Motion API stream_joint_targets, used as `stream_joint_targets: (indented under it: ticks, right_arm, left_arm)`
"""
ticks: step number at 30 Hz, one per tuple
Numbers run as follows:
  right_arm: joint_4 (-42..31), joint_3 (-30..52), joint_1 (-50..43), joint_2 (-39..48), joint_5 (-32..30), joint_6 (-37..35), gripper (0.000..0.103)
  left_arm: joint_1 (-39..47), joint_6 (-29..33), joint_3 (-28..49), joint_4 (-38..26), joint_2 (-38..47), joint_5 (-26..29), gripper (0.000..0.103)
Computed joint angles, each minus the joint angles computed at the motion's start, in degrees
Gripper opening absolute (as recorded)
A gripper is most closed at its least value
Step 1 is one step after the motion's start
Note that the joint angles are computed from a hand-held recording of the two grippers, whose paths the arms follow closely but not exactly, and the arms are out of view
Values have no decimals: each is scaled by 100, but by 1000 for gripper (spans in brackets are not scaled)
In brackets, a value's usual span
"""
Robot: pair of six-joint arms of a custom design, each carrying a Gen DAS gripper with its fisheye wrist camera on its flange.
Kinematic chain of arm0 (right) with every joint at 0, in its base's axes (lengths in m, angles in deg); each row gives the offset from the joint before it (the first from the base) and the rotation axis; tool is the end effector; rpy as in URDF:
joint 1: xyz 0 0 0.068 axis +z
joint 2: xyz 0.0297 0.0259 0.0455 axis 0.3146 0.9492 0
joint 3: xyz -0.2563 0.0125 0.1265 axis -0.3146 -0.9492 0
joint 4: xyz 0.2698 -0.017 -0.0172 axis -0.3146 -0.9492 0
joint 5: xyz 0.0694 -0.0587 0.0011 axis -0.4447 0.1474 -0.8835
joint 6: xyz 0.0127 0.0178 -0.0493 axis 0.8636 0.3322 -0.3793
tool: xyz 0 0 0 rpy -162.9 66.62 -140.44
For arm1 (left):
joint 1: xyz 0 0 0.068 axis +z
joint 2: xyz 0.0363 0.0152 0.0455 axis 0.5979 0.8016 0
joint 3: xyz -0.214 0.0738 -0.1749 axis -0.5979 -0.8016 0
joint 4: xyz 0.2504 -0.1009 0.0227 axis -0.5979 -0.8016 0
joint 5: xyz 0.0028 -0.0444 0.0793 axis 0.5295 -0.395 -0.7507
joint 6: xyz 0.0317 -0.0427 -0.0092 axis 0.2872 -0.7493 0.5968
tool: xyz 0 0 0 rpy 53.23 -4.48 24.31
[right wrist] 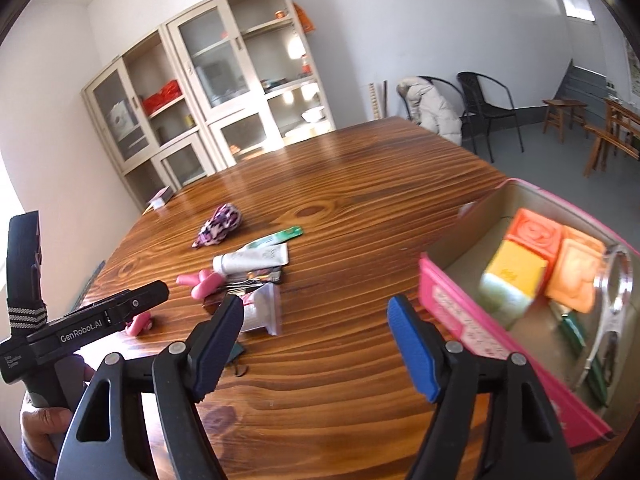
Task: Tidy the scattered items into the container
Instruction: 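Move both grippers back over the remaining table items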
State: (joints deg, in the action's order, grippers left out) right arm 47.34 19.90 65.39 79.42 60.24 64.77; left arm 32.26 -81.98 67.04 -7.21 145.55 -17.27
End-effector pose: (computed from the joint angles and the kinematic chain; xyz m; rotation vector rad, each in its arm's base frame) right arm 0.2138 0.2083 0.0771 0.0897 2.2210 0.3653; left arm 0.2501 -0.0245 0.0520 0.0166 2.3508 -0.2654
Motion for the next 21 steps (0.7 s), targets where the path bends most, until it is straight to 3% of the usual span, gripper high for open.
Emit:
stream_joint_targets:
  ticks: [9, 16, 21]
  right_arm:
    - [-813, 1356, -51, 638, -611, -379, 78]
    - [-287, 1723, -23, 1367, -1238, -450, 79]
    - [-390, 1848, -60, 1587, -1577, -635, 79]
  left_arm:
    - [1766, 240, 71, 377, 533, 599, 85]
    - [2631, 392, 313, 301, 940, 873, 85]
    - [2770, 342, 410, 367, 1225, 907, 85]
